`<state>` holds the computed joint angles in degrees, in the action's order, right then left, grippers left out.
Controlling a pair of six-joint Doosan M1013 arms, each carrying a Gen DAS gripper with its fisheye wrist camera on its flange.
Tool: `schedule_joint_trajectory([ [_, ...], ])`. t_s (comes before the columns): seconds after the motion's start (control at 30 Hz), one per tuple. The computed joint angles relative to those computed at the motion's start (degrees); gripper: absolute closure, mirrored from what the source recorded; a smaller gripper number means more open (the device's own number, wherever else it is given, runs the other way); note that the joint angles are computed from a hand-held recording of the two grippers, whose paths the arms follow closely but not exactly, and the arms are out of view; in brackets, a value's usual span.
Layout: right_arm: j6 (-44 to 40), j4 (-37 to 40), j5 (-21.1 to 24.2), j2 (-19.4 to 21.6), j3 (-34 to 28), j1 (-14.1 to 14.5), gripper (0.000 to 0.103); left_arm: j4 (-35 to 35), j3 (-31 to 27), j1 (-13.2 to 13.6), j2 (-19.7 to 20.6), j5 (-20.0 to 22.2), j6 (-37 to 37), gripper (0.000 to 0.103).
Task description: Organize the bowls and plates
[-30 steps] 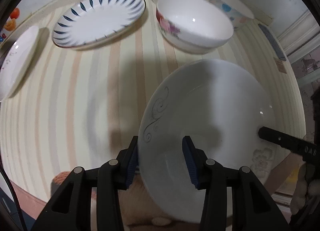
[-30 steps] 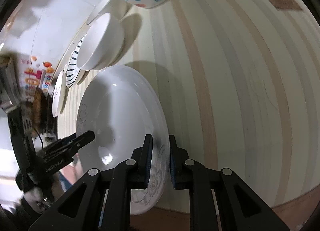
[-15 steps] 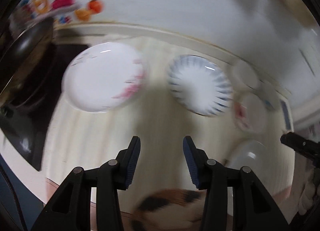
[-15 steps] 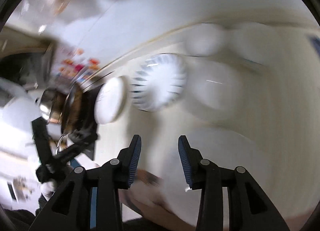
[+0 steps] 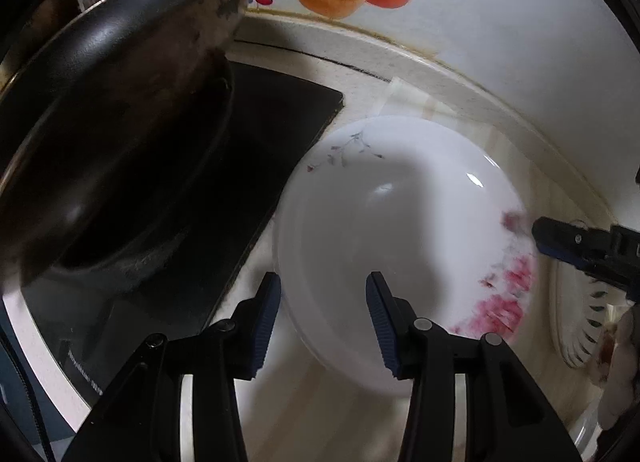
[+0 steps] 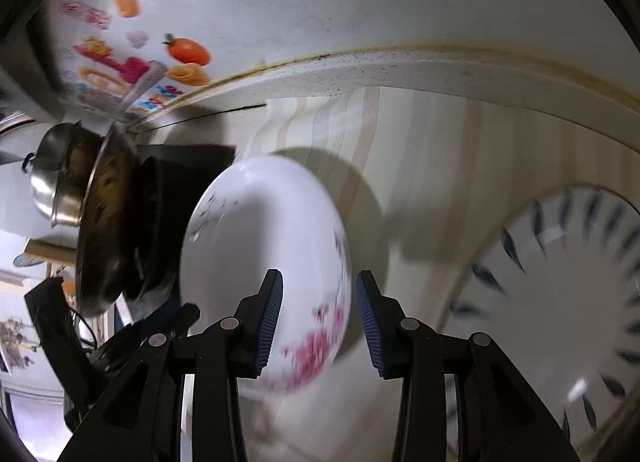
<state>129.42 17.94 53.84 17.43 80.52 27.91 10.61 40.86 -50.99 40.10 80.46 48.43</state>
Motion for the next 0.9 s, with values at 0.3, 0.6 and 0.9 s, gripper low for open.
schedule_joint_trajectory([
  [0.3,1.3,-1.6,-2.0,2.0,0.0,-0.3,0.088,3.8,1.6,-0.6,-0.2,-2.1,0.3,0.069],
  [0.6,1.3,-4.1,-0.7,0.4,1.2,0.6,0.088,2.0,3.7,-0.5,-1.6,-4.1,-1.6,0.078],
  [0.9,2.4,-5.0,-2.3,-4.4,5.6,1.3,0.088,2.2,6.3,-2.5,-4.6,-6.0,-3.0,0.078],
])
